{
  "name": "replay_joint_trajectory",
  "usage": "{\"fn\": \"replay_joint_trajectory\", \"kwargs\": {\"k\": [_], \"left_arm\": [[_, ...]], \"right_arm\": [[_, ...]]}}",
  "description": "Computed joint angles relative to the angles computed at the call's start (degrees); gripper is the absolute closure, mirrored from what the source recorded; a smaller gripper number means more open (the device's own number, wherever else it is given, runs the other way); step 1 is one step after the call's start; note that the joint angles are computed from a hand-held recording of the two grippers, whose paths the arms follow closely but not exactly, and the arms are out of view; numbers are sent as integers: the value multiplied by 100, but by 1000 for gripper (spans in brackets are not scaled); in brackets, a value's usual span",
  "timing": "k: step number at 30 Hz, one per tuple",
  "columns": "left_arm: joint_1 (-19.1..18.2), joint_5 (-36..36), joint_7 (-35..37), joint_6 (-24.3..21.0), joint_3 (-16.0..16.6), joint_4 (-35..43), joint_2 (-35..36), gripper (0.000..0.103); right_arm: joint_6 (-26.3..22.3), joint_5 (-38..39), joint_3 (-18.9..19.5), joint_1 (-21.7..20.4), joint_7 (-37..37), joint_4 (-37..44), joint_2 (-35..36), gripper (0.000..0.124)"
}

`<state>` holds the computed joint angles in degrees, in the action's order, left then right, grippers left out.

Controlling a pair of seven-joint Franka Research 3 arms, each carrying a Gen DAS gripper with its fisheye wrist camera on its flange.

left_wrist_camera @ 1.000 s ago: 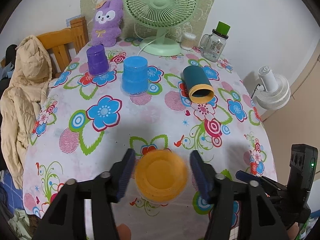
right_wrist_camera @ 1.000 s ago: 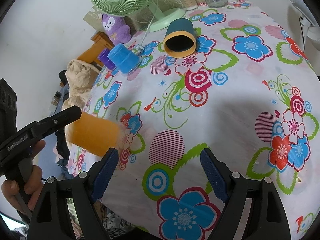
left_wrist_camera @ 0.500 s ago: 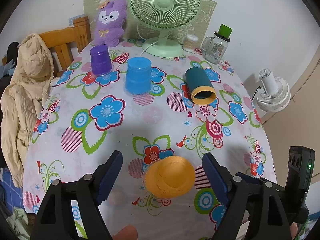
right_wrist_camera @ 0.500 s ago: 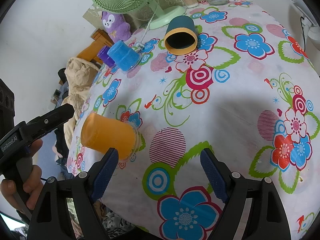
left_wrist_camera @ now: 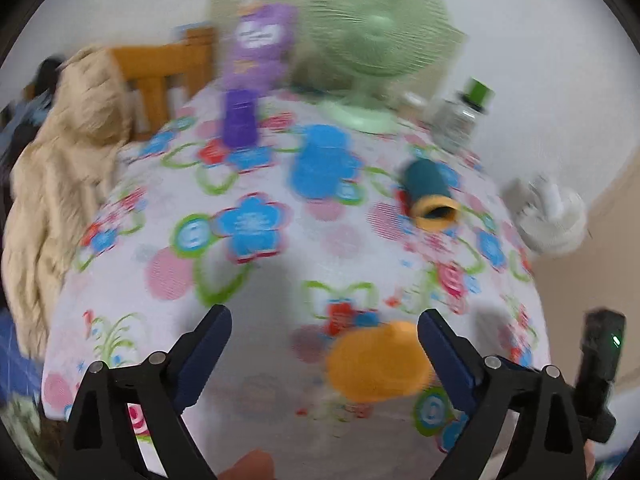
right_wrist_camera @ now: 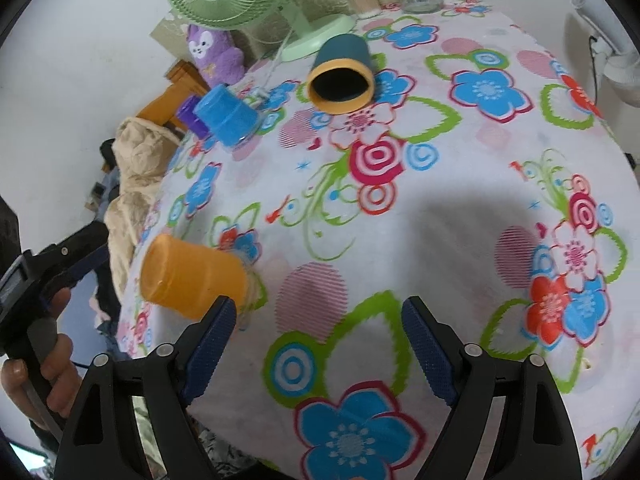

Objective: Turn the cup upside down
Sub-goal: 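Lower the orange cup rim-down onto the tablecloth and open the left gripper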

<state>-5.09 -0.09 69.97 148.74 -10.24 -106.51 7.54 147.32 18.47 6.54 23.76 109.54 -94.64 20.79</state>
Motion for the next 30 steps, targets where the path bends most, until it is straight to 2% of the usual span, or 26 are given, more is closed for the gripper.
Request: {"fn": "replay_joint_trajectory", "kwargs": {"k": [2, 6, 19, 23, 27, 30], "left_arm": [[52, 32, -159, -93, 71, 0, 3, 8], [96, 239, -370, 55, 138, -108, -65, 7], [209, -187, 103, 162, 71, -206, -65, 7], [219, -231, 131, 218, 76, -222, -43, 2], [263, -521, 369, 751, 23, -477, -159, 1], [250, -588, 468, 1139, 29, -625, -259, 0]], "right_arm": [[7, -126, -65, 49, 104, 46, 23, 30], [-50, -502, -205, 159, 393, 179, 74, 26], [-176, -859, -217, 229, 600, 417, 178, 24], [-172, -958, -243, 260, 659, 466, 211, 24], [193, -1154, -310, 348, 792, 347, 119, 24], [693, -1427, -401, 459, 917, 200, -24, 24]]}}
